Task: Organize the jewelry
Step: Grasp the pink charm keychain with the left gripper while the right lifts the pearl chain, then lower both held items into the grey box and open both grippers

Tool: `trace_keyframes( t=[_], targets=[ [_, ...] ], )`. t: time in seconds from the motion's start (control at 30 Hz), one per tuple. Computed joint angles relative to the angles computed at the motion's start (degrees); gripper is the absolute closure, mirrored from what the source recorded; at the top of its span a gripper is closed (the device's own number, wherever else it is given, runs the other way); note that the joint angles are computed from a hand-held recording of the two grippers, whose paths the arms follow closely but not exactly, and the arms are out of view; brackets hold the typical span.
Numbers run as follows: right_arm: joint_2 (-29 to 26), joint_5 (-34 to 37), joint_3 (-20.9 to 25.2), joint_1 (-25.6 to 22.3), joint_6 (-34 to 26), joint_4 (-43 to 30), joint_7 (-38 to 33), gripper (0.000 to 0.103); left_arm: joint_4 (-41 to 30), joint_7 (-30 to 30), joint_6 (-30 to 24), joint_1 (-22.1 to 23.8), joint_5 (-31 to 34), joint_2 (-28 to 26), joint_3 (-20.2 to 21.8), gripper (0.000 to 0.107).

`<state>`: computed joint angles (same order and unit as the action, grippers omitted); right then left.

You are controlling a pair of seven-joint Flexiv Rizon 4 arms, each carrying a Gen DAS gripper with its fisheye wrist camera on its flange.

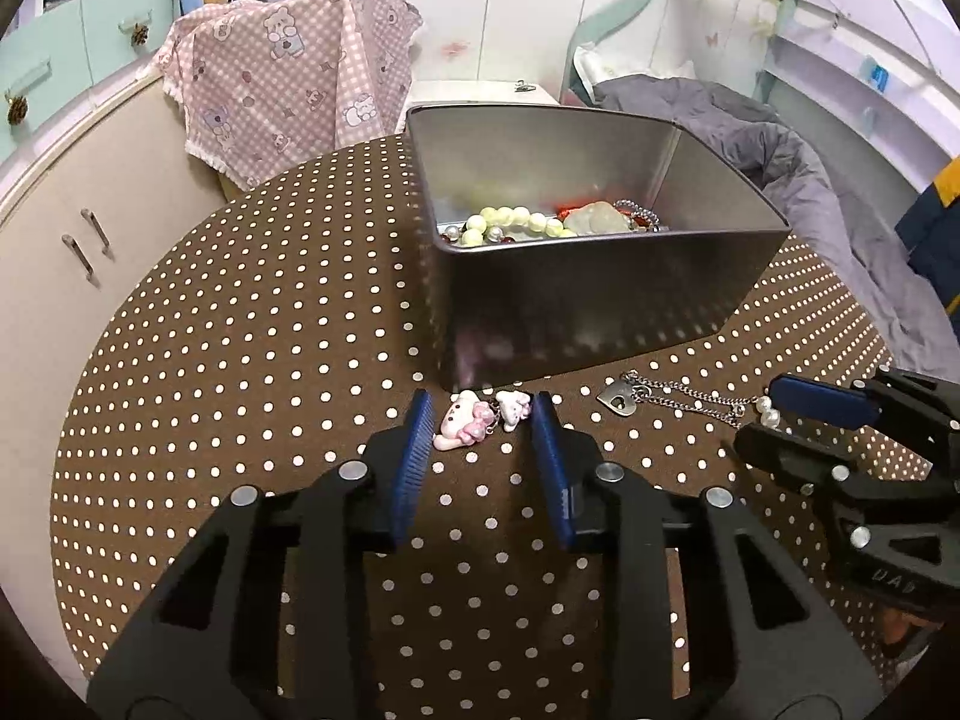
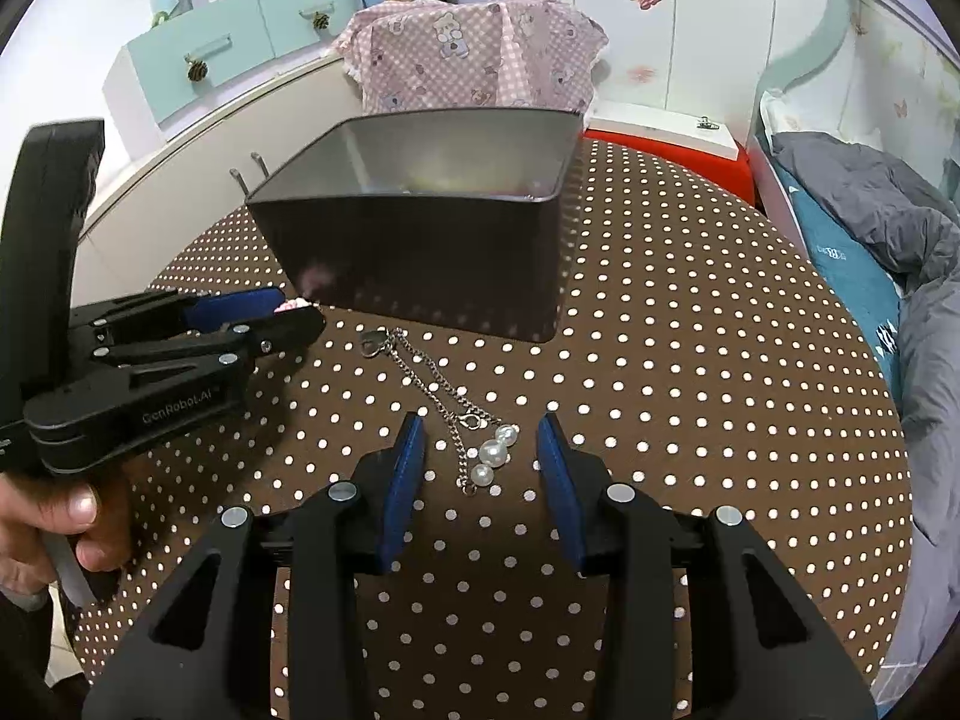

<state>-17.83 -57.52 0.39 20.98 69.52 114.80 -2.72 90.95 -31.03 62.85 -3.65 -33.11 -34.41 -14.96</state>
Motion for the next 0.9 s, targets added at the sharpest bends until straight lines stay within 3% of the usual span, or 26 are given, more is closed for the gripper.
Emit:
trace_keyframes(
  t=[0.07,0.13,0.2,0.67,0.9],
  targets=[
    [-0.54,1.22,0.66,0.68,-3.61,-1.37,-2.71,0.067,-0.24,0.22,-0.39,0.3,-0.24,-0.19,-0.26,0.073],
    [-0.73,2.07,0.98,0.98,-5.15,-2.0,-3.85,0.087,-0.74,0.06,-1.45,0.9,-1.13,-0.42,-0.53,0.082],
    [-0.42,3.0,1.36,0.89,-4.91,-1.68,-4.27,0.095,-0.95,0.68,-2.8,1.62,-1.75,-0.37,-0.67,0.085],
    [6.38,-7.69,1.25,-1.84,3.08,0.88,3.05,0.095,4.9,9.81,-4.83,5.09,-13.26,6.34,-1.23,0.085],
    [9.1,-11.23,2.6,-4.02,3.77,-1.97,1.44,0.095,4.03,13.77,-7.83,4.59,-19.95,9.24,0.03,0.085]
  ],
)
